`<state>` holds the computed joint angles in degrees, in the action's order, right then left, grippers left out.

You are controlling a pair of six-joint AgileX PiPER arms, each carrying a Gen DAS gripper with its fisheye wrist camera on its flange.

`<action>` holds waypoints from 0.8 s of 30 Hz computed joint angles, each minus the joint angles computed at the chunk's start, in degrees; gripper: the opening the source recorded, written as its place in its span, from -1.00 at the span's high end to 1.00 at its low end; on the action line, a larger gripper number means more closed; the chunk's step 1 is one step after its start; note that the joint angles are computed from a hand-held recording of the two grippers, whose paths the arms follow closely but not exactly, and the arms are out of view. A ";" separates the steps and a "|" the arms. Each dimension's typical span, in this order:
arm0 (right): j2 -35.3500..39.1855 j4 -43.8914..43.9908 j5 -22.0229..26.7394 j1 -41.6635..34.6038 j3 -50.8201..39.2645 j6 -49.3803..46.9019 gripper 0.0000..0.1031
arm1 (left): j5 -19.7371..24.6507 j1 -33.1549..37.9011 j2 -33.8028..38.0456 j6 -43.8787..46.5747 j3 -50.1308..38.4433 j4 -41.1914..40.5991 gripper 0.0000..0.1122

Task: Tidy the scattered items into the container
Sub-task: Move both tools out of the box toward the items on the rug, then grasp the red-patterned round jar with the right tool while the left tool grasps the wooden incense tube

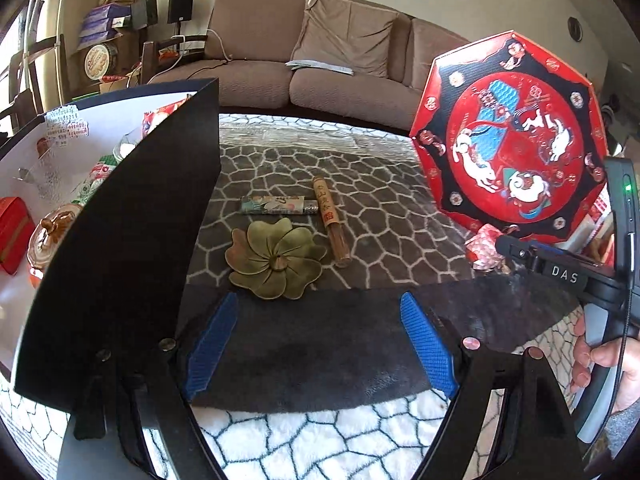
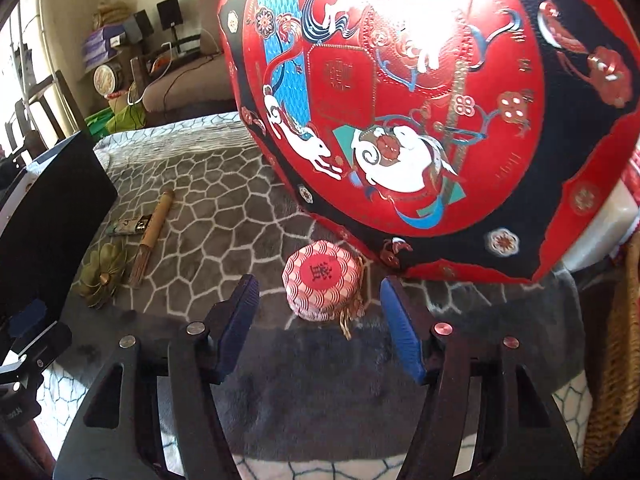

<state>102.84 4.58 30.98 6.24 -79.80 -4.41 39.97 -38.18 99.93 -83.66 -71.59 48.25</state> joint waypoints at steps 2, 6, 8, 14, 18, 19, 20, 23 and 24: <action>1.69 -2.34 -0.49 0.69 -1.48 1.59 -0.20 | 4.44 -0.36 3.27 0.37 -3.77 -0.27 -0.51; 3.59 -0.89 -1.16 0.85 -2.38 2.68 -0.08 | 14.09 -0.91 10.14 -4.53 -11.53 -0.90 -0.51; 4.11 -1.80 -1.23 1.28 -2.89 4.15 -0.06 | 12.46 0.30 10.69 -7.95 -11.30 -2.48 -0.51; 5.15 -1.94 -1.33 1.02 -3.53 4.13 0.18 | 5.36 0.34 7.21 -13.76 -4.56 -2.05 -0.51; 4.64 2.03 0.06 -0.19 -3.53 2.17 0.19 | 4.88 -0.28 8.11 -9.91 -7.11 0.29 -0.51; 4.46 2.74 0.47 -0.36 -3.56 1.89 0.19 | 5.68 -0.01 9.22 -7.12 -9.58 -0.39 -0.51; 4.40 4.06 0.92 -0.58 -3.58 1.07 0.19 | 6.41 0.60 10.67 -3.51 -12.68 -1.85 -0.51; 4.32 3.71 1.32 -0.25 -3.63 1.49 0.19 | 13.73 2.80 18.33 9.71 -27.06 -8.39 -0.51; 4.23 3.83 1.16 -0.20 -3.43 1.42 0.19 | 15.96 3.63 21.07 13.83 -32.11 -10.78 -0.51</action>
